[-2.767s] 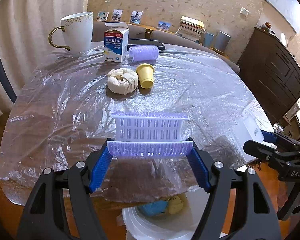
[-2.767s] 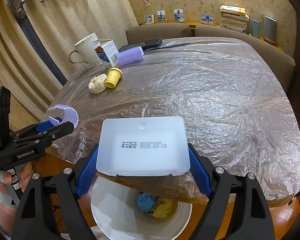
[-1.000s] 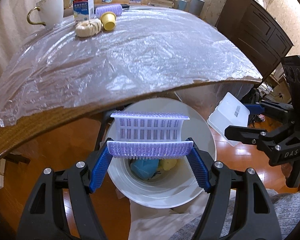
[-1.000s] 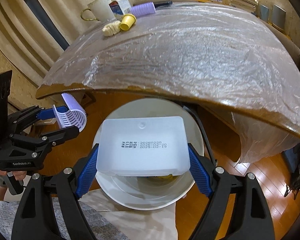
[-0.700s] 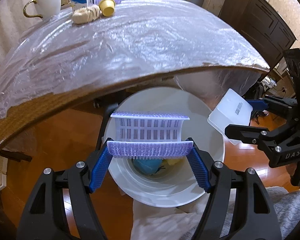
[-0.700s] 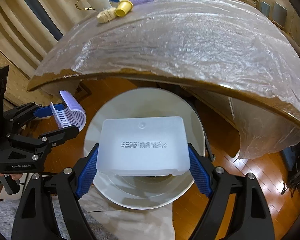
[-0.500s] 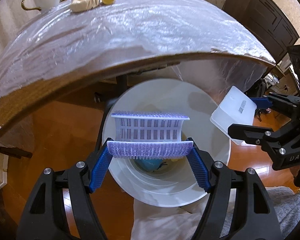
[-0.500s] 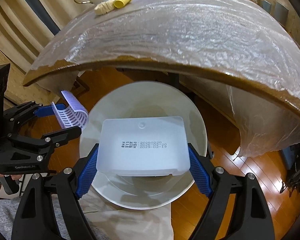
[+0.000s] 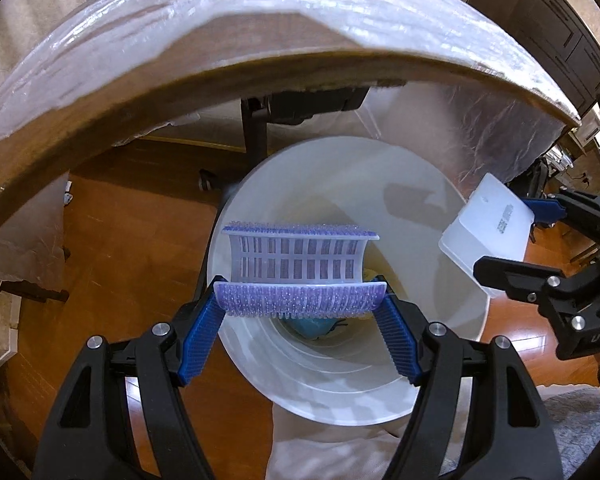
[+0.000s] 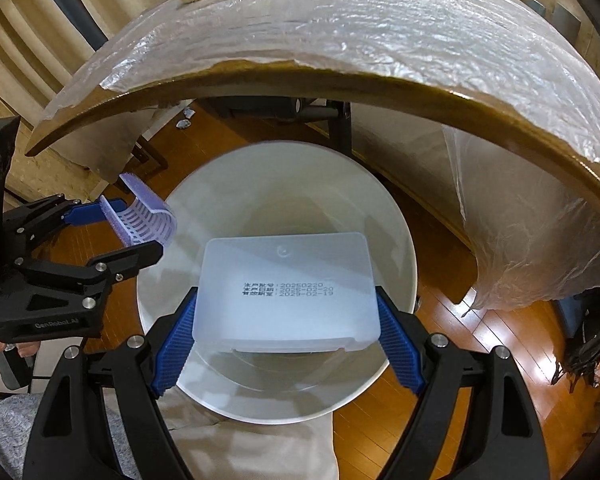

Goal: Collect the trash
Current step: 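Carry the curler and white box over the white bin with both tools, then open both tools to drop the curler and box into the bin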

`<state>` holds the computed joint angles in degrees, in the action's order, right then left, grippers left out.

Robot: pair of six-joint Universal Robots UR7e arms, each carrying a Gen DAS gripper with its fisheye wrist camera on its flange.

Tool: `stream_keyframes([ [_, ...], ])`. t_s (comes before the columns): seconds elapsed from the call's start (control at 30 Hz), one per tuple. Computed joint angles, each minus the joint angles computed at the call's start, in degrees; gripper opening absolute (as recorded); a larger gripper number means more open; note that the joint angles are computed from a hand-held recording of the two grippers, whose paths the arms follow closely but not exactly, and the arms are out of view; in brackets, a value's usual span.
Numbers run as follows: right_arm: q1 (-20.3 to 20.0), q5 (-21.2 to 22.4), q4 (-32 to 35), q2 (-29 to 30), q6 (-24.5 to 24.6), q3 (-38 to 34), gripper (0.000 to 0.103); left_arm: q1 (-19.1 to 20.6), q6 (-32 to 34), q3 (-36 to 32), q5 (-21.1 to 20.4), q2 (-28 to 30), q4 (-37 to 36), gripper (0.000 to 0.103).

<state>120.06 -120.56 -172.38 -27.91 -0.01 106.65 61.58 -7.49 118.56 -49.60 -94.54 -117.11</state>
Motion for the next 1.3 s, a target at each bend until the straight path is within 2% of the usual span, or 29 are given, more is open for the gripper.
stream_keyframes([
  [0.73,-1.64,-2.32,0.57,2.56,0.7,-1.95,0.081,1.61,1.87,0.32,3.8,3.63,-1.09,0.073],
  [1.3,-2.23,-3.28,1.22,3.22,0.97,-2.74,0.081,2.39,3.41,0.48,4.06,4.84,-3.14,0.073],
])
